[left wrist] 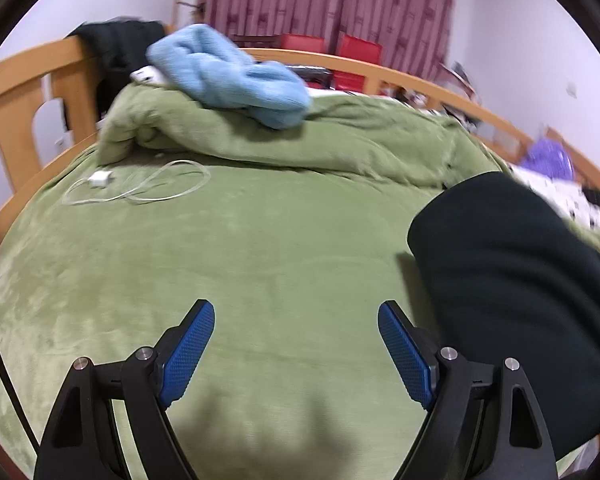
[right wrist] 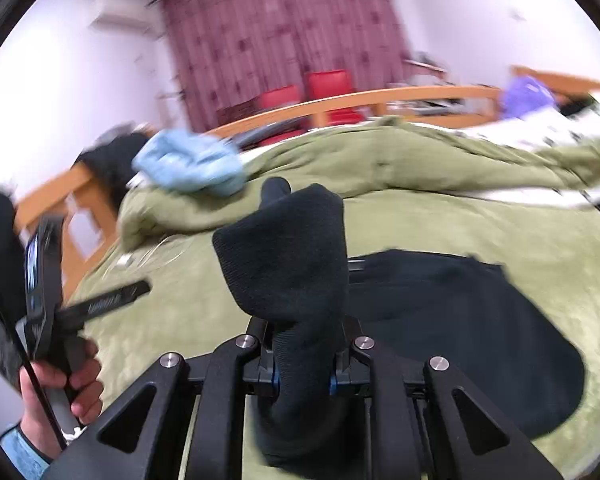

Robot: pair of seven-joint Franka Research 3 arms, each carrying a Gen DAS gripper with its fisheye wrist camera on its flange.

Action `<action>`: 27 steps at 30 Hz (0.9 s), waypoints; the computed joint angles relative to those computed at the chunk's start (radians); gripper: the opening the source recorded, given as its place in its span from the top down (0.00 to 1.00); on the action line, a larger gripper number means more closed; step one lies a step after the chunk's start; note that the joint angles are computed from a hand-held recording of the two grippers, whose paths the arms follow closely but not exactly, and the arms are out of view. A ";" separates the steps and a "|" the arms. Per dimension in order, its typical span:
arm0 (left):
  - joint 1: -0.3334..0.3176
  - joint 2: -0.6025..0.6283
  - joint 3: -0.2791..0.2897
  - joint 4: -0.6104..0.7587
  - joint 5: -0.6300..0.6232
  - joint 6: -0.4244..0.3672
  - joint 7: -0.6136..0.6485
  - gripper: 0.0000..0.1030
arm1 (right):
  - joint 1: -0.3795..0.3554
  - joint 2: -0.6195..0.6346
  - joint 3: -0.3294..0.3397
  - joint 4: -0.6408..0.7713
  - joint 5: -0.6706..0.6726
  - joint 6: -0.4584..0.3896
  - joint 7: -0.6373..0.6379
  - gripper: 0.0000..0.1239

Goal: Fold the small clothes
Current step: 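Fold the lifted side over the sweatshirt body with the right gripper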

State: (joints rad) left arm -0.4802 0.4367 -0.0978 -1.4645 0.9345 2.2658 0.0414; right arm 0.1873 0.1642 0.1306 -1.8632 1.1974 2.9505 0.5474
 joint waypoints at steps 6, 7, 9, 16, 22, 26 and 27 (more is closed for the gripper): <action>-0.053 0.178 0.000 0.236 -0.060 -0.023 0.134 0.19 | -0.109 0.058 -0.085 -0.006 -0.035 -0.062 0.134 0.88; -0.062 0.207 0.002 0.275 -0.079 -0.025 0.160 0.19 | -0.124 0.075 -0.098 -0.005 -0.072 -0.078 0.190 0.88; -0.081 0.262 0.006 0.354 -0.117 -0.025 0.214 0.19 | -0.171 0.111 -0.110 0.009 -0.112 -0.161 0.279 0.88; -0.160 0.421 0.048 0.604 -0.221 -0.109 0.396 0.19 | -0.224 0.132 -0.110 0.000 -0.213 -0.229 0.340 0.66; -0.197 0.475 0.075 0.698 -0.284 -0.146 0.439 0.19 | -0.273 0.066 -0.124 -0.030 -0.256 -0.297 0.302 0.63; -0.200 0.432 0.080 0.624 -0.294 -0.097 0.412 0.19 | -0.253 0.035 -0.136 -0.044 -0.327 -0.241 0.268 0.63; -0.198 0.417 0.077 0.598 -0.295 -0.081 0.404 0.19 | -0.250 0.031 -0.132 -0.045 -0.327 -0.223 0.248 0.63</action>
State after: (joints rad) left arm -0.6783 0.8537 -0.0209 -0.8663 0.6399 2.1848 0.4455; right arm -0.0632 0.1954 -0.0019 -1.9085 0.8703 2.7275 0.7951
